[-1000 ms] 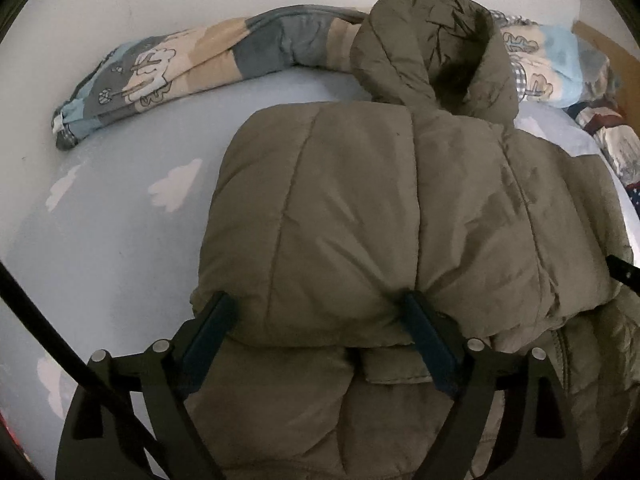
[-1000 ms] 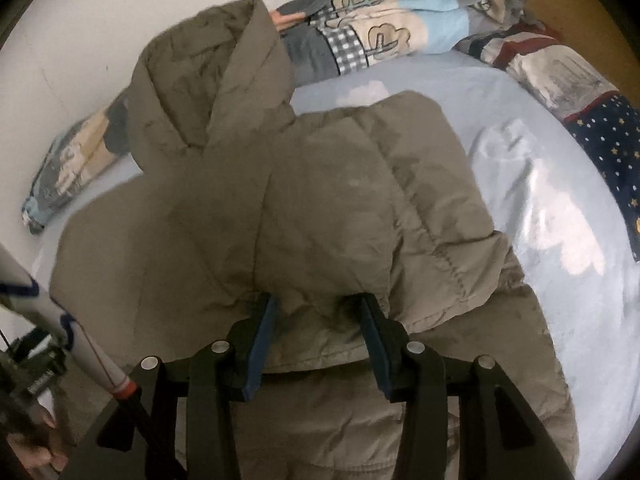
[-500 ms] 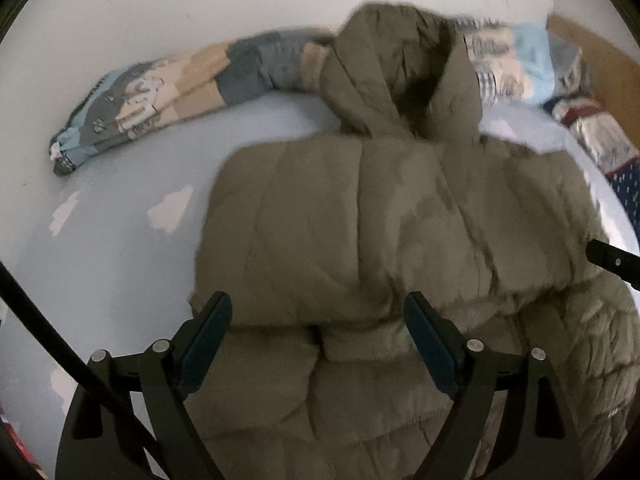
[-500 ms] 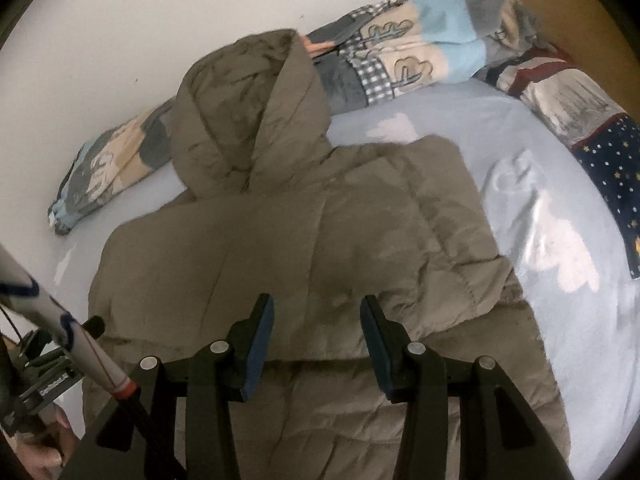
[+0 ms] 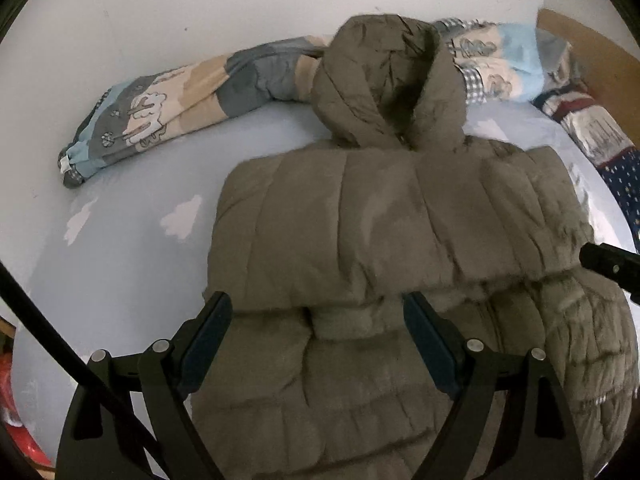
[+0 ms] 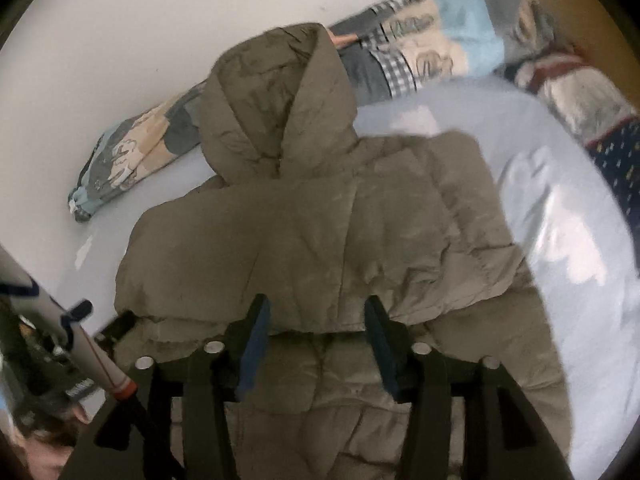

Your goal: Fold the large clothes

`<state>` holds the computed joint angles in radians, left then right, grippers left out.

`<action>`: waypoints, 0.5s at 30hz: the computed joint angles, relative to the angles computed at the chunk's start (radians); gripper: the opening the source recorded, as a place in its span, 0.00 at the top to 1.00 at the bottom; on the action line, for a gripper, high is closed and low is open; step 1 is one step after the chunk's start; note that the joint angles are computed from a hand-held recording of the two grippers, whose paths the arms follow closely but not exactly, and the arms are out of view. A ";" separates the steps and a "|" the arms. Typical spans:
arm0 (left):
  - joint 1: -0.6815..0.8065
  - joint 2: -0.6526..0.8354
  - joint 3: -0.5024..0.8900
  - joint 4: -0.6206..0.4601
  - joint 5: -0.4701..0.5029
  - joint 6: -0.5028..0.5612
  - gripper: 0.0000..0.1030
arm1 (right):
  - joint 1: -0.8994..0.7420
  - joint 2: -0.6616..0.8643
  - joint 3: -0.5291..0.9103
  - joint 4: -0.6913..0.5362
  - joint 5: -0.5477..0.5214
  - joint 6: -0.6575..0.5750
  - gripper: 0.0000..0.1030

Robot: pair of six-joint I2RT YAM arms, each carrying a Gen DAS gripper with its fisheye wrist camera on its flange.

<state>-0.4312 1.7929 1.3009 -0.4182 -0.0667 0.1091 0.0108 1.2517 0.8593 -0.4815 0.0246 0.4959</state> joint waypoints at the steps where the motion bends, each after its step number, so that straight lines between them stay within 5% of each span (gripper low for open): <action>1: 0.001 -0.009 -0.013 -0.011 -0.001 0.005 0.16 | 0.010 -0.010 -0.004 -0.014 0.007 0.000 0.46; 7: 0.029 -0.155 -0.173 -0.035 0.052 -0.002 0.16 | 0.036 -0.150 -0.055 -0.137 0.015 -0.013 0.46; 15: 0.020 -0.412 -0.532 -0.033 0.031 -0.041 0.16 | 0.095 -0.552 -0.191 -0.421 0.067 0.059 0.46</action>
